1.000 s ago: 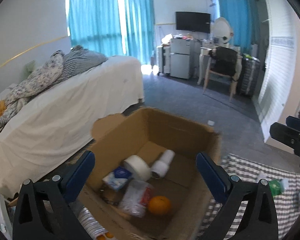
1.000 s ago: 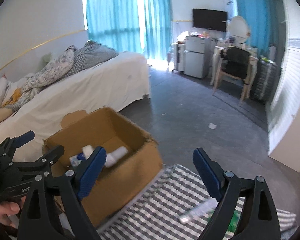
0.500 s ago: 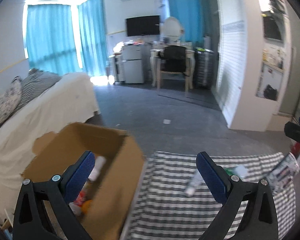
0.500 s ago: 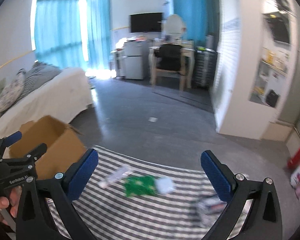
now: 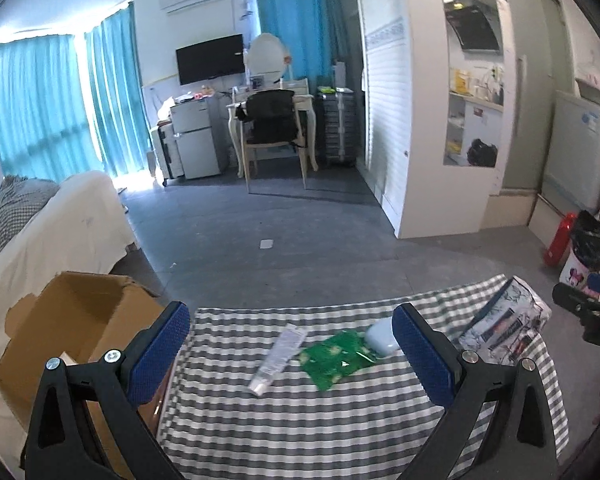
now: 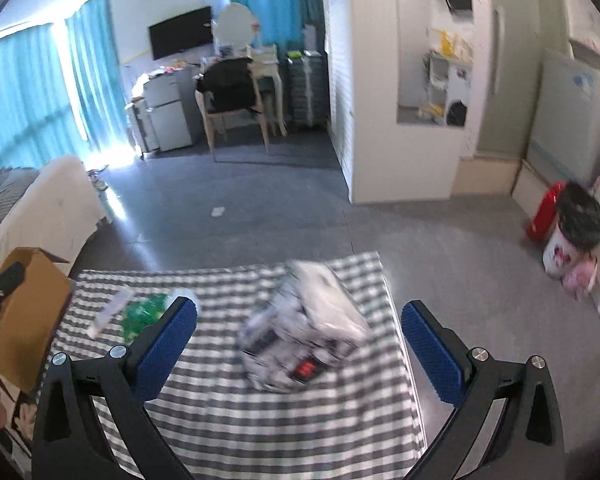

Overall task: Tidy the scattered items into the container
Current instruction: 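Move both grippers back over the table toward the remaining items, then grasp the plastic-wrapped tissue bundle with the right gripper while the left grasps the toothpaste tube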

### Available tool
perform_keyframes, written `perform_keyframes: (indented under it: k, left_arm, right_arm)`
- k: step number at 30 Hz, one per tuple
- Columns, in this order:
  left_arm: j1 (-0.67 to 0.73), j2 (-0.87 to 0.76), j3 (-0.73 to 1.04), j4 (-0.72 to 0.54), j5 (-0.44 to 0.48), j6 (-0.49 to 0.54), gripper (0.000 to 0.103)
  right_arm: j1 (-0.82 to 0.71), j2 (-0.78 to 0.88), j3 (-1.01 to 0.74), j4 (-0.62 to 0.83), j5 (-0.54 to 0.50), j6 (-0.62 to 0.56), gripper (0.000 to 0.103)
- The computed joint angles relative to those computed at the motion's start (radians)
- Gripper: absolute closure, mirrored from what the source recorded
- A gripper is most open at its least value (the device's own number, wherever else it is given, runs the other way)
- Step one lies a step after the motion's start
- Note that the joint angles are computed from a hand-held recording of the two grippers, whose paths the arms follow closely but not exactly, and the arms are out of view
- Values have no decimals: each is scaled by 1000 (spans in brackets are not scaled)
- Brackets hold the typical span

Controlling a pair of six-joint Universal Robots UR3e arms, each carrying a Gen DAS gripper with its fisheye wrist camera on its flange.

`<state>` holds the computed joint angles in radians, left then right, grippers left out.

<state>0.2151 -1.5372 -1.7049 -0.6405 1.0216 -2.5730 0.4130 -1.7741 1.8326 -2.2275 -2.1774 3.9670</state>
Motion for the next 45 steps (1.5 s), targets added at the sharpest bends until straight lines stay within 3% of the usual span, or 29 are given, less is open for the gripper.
perform_keyframes:
  k: [7, 15, 22, 24, 25, 26, 27, 29, 32, 39, 43, 45]
  left_arm:
    - [-54, 10, -75, 72, 63, -2, 0]
    - [-82, -39, -77, 114, 106, -22, 0]
    - [-93, -87, -55, 126, 116, -26, 0]
    - [-98, -104, -48, 133, 127, -27, 0]
    - [-99, -107, -49, 135, 129, -27, 0]
    - [-98, -112, -48, 136, 130, -27, 0]
    - [-97, -121, -42, 135, 132, -28, 0]
    - [-94, -133, -34, 133, 132, -30, 0]
    - [-85, -149, -17, 122, 125, -34, 0]
    - [-87, -180, -11, 128, 117, -29, 0]
    - [-79, -204, -36, 216, 139, -22, 0]
    - [-50, -217, -26, 192, 108, -7, 0]
  right_arm:
    - [-175, -60, 233, -228, 199, -93, 0]
    - [-246, -33, 298, -327, 257, -147, 0]
    - [-281, 20, 280, -326, 293, -166, 1]
    - [-291, 46, 271, -327, 310, -177, 11]
    - [-292, 55, 266, -327, 312, -181, 29]
    - [-285, 68, 253, -314, 303, -182, 39]
    - [-276, 78, 243, -312, 294, -188, 40]
    - [-265, 83, 237, -321, 299, -199, 56]
    - [-230, 91, 218, -328, 278, -198, 68]
    - [-176, 76, 189, -299, 234, -179, 72]
    - [-142, 46, 154, -248, 188, -169, 72]
    - [-115, 40, 128, -224, 158, -161, 72]
